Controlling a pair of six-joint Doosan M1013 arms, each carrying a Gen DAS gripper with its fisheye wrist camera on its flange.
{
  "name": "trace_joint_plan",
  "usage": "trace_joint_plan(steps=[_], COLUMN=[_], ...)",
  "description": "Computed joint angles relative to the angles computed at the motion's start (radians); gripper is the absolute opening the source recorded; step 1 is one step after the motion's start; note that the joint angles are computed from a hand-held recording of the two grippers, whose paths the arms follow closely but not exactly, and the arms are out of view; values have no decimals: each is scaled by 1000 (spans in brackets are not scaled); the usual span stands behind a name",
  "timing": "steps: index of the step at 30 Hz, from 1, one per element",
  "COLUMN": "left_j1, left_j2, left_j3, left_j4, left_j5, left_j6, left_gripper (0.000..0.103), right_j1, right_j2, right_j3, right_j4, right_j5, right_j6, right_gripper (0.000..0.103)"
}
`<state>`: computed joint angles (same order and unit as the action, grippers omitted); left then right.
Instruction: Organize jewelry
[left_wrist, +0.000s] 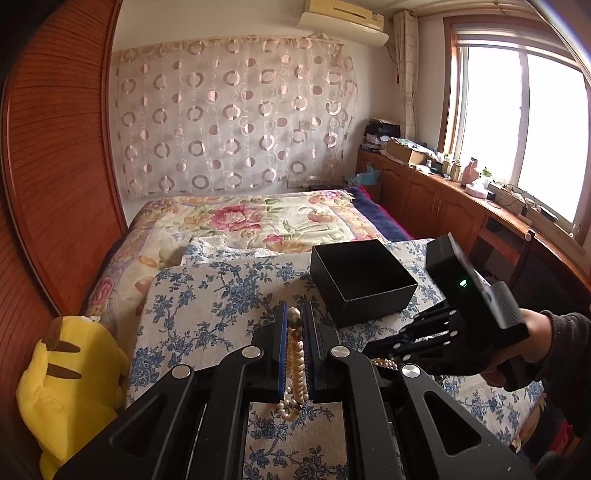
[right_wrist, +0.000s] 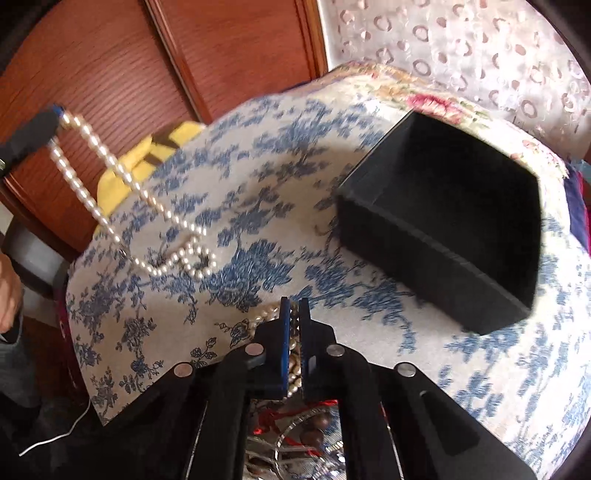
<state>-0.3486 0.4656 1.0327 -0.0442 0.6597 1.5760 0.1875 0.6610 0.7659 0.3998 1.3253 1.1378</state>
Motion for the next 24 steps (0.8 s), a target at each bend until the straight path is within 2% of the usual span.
trace_joint_plan(steps=[10, 24], left_j1=[-8, -20], left_j2=[25, 62], left_j3=[-57, -158], left_j4=[17, 52], left_j5=[7, 7], left_j6=[3, -9], left_gripper=[6, 6], right_j1=[-35, -66], right_j2=[-68, -78], right_j3=[24, -66], right_j4=[56, 68], right_j5=[-148, -248], right_j6=[-23, -17], right_gripper=[5, 5])
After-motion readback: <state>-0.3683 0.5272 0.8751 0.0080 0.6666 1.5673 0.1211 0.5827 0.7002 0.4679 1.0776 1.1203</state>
